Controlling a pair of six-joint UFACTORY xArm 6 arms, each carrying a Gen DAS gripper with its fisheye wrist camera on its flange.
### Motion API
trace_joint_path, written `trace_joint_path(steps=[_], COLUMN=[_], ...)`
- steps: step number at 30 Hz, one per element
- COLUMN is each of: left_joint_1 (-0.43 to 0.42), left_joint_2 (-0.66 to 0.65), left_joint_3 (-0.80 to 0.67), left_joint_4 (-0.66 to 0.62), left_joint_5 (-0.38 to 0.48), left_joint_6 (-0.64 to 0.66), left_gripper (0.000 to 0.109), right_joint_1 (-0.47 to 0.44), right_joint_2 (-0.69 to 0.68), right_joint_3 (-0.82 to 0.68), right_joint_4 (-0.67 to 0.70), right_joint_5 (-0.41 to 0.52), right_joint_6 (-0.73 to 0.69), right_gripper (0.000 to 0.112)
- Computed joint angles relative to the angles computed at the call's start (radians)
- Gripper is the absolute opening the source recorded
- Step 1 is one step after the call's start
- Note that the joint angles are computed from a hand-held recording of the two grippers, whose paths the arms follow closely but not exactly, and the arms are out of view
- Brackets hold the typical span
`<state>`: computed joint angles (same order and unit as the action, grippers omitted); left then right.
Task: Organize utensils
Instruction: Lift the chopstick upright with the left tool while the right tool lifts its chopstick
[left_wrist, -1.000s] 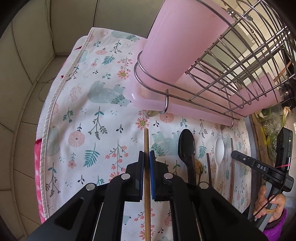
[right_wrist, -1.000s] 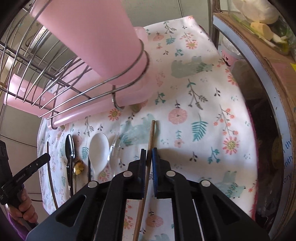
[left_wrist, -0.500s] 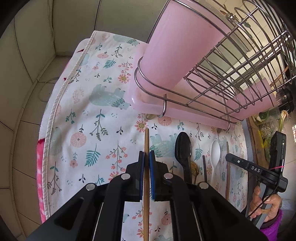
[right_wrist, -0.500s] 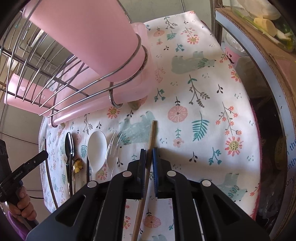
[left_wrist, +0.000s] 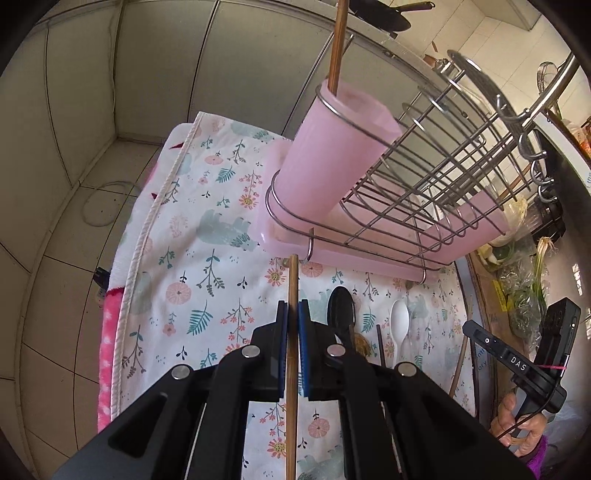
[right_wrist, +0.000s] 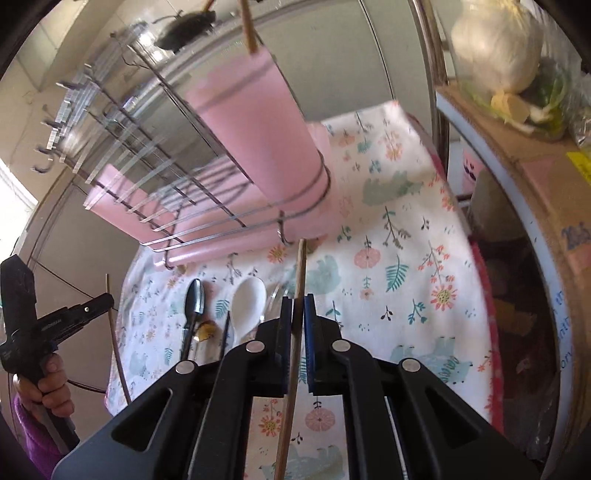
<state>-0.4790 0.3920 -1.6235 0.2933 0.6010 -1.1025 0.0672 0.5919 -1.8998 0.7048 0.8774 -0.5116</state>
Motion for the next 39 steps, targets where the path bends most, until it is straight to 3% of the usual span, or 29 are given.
trace_joint_path(steps=[12,17,39], left_joint_1=[-0.024,-0.043,-0.069], left_joint_2=[-0.100,-0.125,-0.176], left_joint_3=[0.063,0.058,0.057], left_joint_4=[0.188,0.306,0.527], left_joint_5=[-0.066,-0.038,-0.010], left_joint_6=[-0.149,-0.226,-0.370], left_gripper=[0.005,0.005,0.005], right_joint_1=[0.046,0.060,0.072], right_joint_2=[-0.211,-0.243,-0.268], right_joint_3=[0.223,0.275,0.285], right_joint_4=[0.158,0.205,0.288], right_joint_5=[-0.214,-0.327,-0.452], right_joint_6=[-0.220,-0.287,-0.390], right_gripper=[0.006,0.006,0.006])
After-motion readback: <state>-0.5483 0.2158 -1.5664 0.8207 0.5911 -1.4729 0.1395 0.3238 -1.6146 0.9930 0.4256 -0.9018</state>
